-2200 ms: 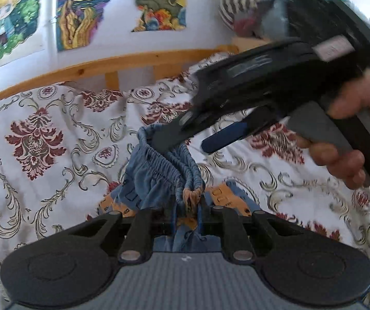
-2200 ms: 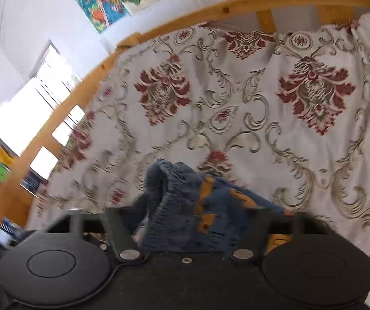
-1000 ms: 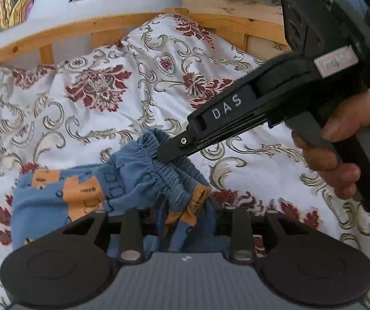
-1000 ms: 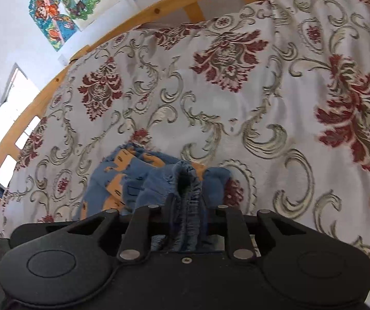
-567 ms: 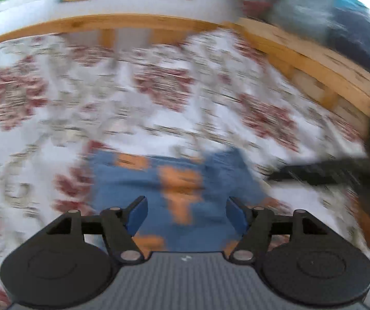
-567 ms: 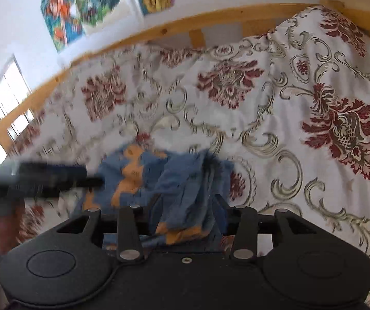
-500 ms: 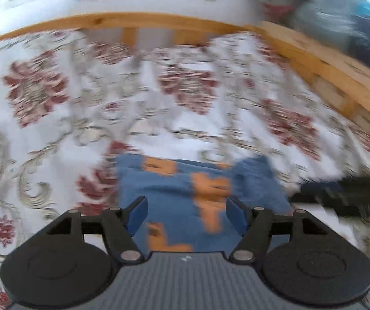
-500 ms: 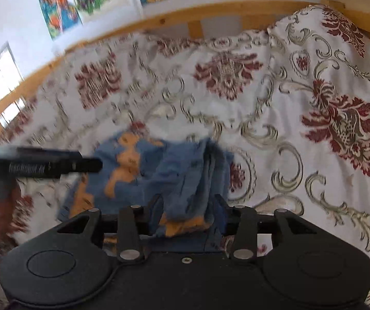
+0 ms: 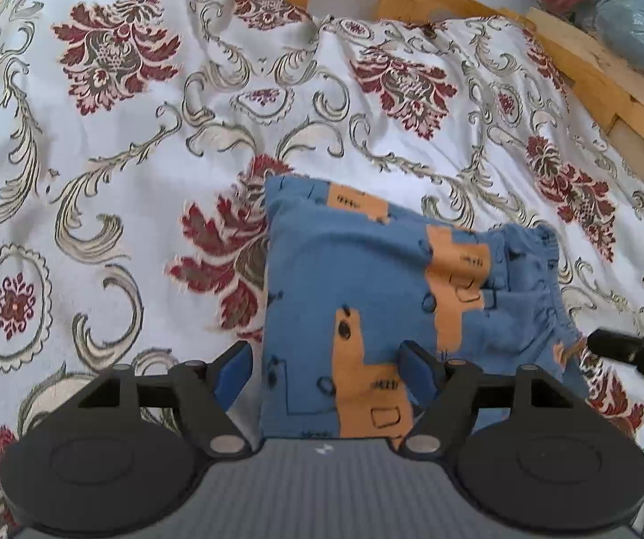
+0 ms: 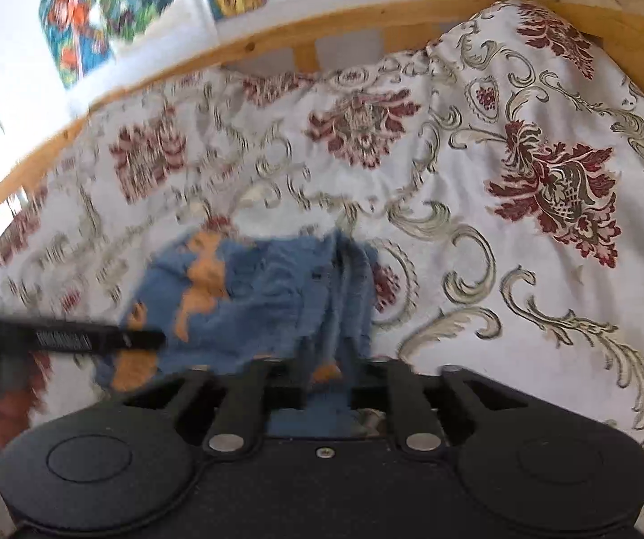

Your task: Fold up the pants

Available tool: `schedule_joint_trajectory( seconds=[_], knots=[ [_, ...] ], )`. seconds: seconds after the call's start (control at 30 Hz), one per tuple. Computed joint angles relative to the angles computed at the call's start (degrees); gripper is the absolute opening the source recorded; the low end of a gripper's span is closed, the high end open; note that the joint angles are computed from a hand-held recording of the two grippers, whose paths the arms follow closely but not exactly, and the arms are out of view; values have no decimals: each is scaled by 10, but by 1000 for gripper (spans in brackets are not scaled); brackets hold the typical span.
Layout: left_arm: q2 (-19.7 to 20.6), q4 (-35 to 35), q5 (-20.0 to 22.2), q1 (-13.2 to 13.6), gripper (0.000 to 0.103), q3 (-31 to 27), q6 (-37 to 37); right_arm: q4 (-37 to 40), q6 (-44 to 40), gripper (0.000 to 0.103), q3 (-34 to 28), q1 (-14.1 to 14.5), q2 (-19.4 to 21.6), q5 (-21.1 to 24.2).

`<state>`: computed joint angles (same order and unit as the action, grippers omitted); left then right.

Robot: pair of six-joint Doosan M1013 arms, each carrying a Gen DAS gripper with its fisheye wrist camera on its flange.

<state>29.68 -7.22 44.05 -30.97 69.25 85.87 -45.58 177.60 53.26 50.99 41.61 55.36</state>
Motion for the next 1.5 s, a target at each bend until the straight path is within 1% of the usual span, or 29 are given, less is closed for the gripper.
schedule_joint_trajectory(
  seconds=[0.03,0.1,0.2,0.23,0.3,0.33,0.37,0.4,0.43,0.53,0.57,0.63,0.7,0.77,0.83,0.87,0.9,0.97,1.03,1.07,1.1,1.13,1.2,1.3,1.4,1.43,1.47,1.5],
  knots=[
    [0,1,1,0,76,1,-1,6,-6,37,-7,-1,3,-1],
    [-2,1,3,0,77,2,-2,25,-39,38,-34,-4,18,16],
    [-2,2,7,1,78,3,-6,51,-80,37,-79,-5,45,67],
    [-2,2,7,1,78,4,-7,53,-85,31,-86,-4,49,78],
    [-3,2,9,1,79,5,-9,48,-89,24,-90,-1,53,87],
    [-3,2,10,1,79,6,-8,47,-89,10,-86,0,52,82],
    [-3,1,11,1,79,7,-7,51,-89,6,-82,1,49,75],
    [-4,0,12,1,79,8,-6,51,-92,5,-85,2,51,81],
    [-4,0,14,1,79,9,-3,51,-99,0,-87,4,52,86],
    [-8,0,14,1,78,17,3,62,-101,0,-87,8,52,104],
    [-10,-1,14,1,78,20,6,70,-90,0,-79,8,50,101],
    [-15,0,11,2,78,30,13,73,-53,0,-50,8,37,79],
    [-20,1,6,3,79,42,21,45,-21,2,-33,14,27,66],
    [-25,0,0,3,79,54,29,9,3,25,-30,19,23,68],
    [-29,5,4,3,79,57,36,-9,19,35,-26,16,19,53],
    [-30,3,13,4,79,55,38,-13,24,37,-28,14,20,49],
    [-31,-7,18,6,78,53,43,-10,27,37,-32,10,22,46],
    [-36,-27,10,11,78,54,51,-3,31,37,-38,3,26,37],
    [-38,-24,-1,14,78,51,48,21,24,38,-47,-4,33,29],
    [-36,-20,-3,15,78,45,47,30,22,37,-52,-6,37,25],
    [-33,-19,-3,16,78,36,51,36,15,32,-59,-7,42,28],
    [-27,-20,-1,16,78,25,58,40,0,22,-69,-6,47,38],
    [-15,-21,0,17,78,0,75,40,-30,22,-79,-1,52,52],
    [7,-63,0,20,78,-38,142,46,-39,21,-67,6,41,43],
    [35,-120,14,24,78,-88,239,47,-55,21,-69,14,42,64],
    [50,-134,29,26,78,-113,273,50,-48,21,-64,13,40,62],
    [62,-137,42,25,78,-134,290,58,-31,21,-54,10,37,53],
    [78,-133,63,24,74,-159,301,61,-7,21,-40,8,32,37]
  ],
)
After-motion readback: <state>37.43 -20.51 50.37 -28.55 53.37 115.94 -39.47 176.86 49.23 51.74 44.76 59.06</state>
